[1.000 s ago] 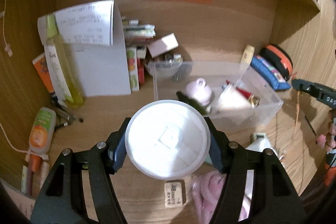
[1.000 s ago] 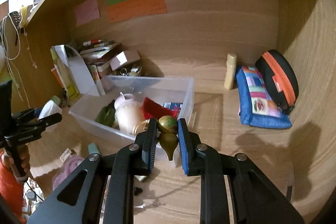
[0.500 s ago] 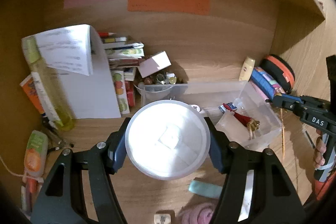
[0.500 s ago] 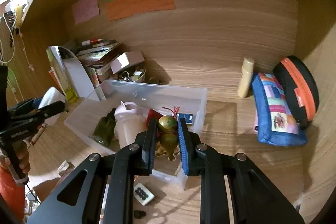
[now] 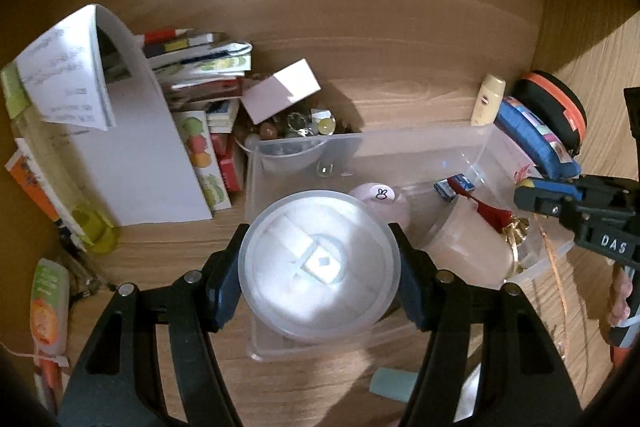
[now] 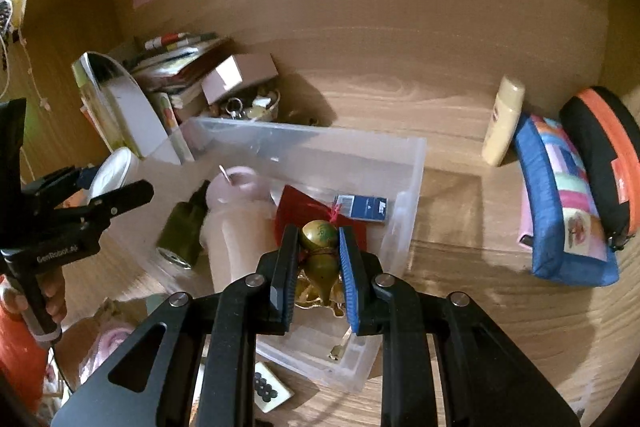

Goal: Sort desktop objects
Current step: 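Carry the white lid and gold bells over the clear box and open both tools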

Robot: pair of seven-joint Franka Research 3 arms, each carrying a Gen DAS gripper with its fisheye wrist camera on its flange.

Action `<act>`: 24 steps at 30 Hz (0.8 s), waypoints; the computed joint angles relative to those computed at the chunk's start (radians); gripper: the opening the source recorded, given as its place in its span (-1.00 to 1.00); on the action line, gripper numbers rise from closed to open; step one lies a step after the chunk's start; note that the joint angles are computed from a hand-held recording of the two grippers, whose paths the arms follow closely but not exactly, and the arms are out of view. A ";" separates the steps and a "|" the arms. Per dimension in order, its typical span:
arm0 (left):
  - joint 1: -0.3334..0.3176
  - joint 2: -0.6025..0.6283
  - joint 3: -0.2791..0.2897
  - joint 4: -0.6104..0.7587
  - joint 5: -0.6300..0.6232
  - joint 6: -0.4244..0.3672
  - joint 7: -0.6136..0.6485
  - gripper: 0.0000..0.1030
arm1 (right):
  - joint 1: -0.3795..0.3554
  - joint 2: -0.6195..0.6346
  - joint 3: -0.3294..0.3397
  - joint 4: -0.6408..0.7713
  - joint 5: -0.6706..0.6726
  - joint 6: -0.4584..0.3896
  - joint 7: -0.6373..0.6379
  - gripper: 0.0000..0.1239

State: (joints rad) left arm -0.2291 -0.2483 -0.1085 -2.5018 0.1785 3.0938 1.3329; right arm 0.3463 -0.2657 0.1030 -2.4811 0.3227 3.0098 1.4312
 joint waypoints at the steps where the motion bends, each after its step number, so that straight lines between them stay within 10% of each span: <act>1: -0.023 0.007 0.018 0.006 -0.017 -0.005 0.018 0.26 | -0.011 0.004 0.009 0.001 -0.012 -0.001 0.012 -0.71; 18: -0.022 0.050 -0.013 0.058 -0.101 -0.098 0.118 0.28 | -0.161 0.044 0.147 0.042 -0.401 -0.046 0.295 -0.68; 24: 0.003 0.011 -0.043 0.038 -0.048 -0.078 0.089 0.40 | -0.227 0.030 0.200 0.045 -0.629 -0.051 0.479 -0.37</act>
